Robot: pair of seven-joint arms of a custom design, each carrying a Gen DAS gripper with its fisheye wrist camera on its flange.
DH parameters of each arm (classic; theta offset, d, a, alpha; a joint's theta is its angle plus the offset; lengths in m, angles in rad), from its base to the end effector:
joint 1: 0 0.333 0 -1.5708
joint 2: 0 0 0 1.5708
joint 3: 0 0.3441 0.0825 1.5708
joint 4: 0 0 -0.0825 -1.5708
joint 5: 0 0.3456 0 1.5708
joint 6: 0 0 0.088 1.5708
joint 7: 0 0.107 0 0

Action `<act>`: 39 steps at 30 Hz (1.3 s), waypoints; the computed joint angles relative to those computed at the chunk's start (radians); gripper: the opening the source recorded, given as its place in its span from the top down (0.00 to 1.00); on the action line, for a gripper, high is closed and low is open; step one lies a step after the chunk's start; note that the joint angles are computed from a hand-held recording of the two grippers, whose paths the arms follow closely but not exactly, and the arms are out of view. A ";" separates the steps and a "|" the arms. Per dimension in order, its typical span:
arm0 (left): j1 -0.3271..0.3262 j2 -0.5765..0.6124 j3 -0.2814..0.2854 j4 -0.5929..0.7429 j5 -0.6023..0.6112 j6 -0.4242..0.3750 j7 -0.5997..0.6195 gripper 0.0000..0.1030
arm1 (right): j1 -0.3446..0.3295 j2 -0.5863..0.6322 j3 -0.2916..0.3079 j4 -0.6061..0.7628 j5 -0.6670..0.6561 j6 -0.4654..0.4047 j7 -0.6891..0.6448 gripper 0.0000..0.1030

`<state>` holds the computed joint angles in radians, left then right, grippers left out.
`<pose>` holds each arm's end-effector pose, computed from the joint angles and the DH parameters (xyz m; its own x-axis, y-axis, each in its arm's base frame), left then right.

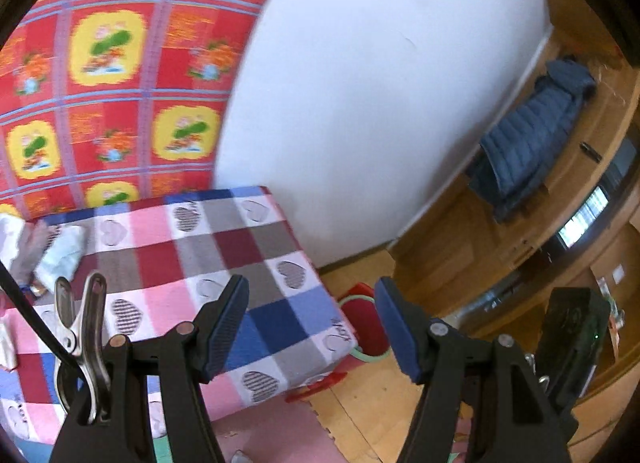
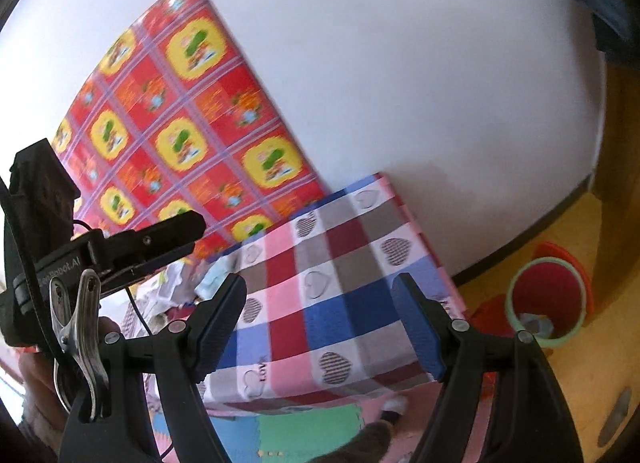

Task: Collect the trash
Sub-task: 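Move both tools over the remaining trash on the bed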

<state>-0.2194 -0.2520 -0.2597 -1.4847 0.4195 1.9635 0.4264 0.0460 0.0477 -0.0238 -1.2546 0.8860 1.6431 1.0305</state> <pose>0.3817 -0.2027 0.8608 0.4183 -0.8249 0.3801 -0.5030 -0.5589 -0.6593 0.5172 0.0898 0.8080 0.6772 -0.5568 -0.4810 -0.7022 -0.2938 -0.6485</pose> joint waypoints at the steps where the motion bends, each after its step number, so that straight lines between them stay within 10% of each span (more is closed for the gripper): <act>1: 0.005 -0.018 0.002 -0.010 0.003 -0.012 -0.011 0.33 | 0.004 -0.003 0.004 -0.002 0.006 -0.004 0.000 0.25; 30: 0.119 -0.490 0.190 -0.377 -0.028 -0.077 0.068 0.33 | 0.298 0.029 0.161 0.049 -0.043 0.106 0.144 0.22; 39: 0.180 -0.683 0.233 -0.487 -0.014 -0.199 0.007 0.14 | 0.415 0.047 0.217 0.046 -0.071 0.146 0.169 0.18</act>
